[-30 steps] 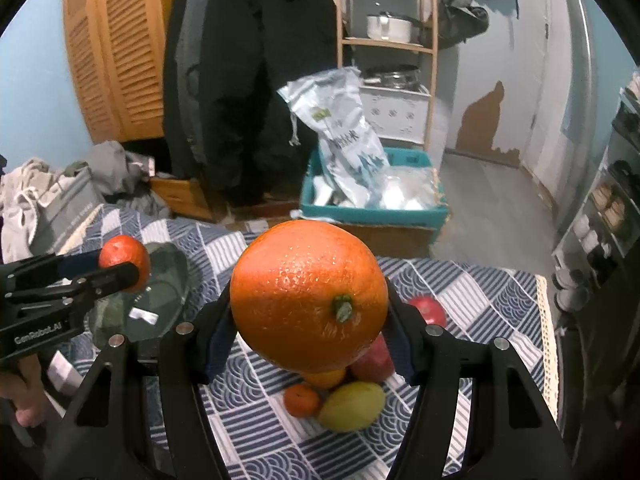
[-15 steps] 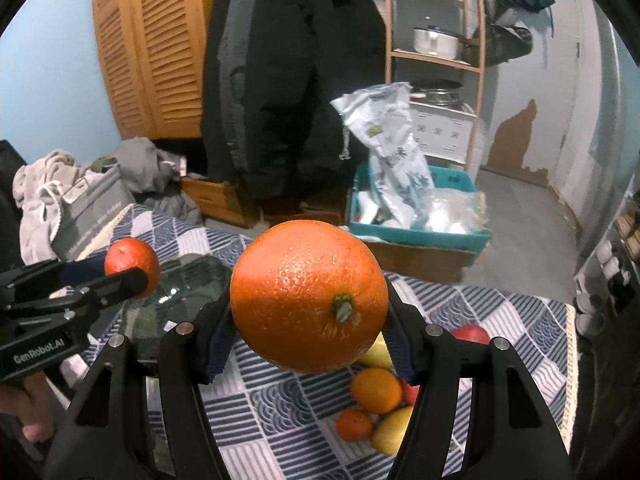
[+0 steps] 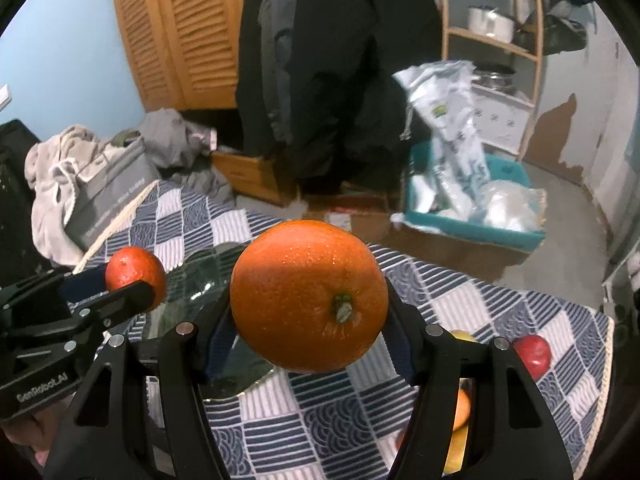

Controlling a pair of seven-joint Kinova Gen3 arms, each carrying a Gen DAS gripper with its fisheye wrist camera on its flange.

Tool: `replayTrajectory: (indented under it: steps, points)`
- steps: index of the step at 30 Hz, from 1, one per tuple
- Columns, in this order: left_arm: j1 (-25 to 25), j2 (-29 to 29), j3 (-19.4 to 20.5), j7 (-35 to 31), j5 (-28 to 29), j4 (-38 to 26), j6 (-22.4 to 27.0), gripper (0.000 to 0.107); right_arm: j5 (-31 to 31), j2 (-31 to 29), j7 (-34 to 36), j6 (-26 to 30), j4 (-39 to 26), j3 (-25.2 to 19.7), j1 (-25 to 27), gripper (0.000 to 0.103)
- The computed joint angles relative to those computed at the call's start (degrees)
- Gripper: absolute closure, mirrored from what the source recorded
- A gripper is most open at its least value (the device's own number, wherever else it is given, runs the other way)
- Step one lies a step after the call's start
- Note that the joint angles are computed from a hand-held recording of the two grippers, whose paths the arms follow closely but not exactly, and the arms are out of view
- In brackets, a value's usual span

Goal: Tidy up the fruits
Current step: 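Carry the large orange with the right tool while the left tool carries its orange to the bowl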

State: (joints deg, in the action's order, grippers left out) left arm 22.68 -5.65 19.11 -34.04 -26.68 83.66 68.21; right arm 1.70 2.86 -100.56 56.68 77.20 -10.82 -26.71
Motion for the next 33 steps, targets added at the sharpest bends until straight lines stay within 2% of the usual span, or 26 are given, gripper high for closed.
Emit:
replayTrajectory:
  steps: [5, 11, 22, 33]
  points:
    - [-1.4, -0.2, -2.0, -1.1, 2.8, 2.4, -0.3, 0.065, -1.1, 4.3, 0.8, 1.8, -2.1, -0.4, -1.3, 0.039]
    - [-4.0, 0.1, -5.2, -2.8, 9.5, 6.3, -1.7, 0.064, -3.2, 7.9, 3.4, 2.9, -2.7, -0.5, -2.6, 0.039]
    - [-5.7, 2.0, -7.2, -4.9, 13.3, 10.3, -1.0, 0.064, -4.3, 13.7, 4.4, 7.8, -4.9, 0.1, -4.8, 0.038]
    - [-6.5, 4.2, -8.6, -7.6, 17.2, 11.7, -0.6, 0.064, -4.8, 16.1, 5.3, 10.4, -5.8, 0.2, -6.2, 0.038]
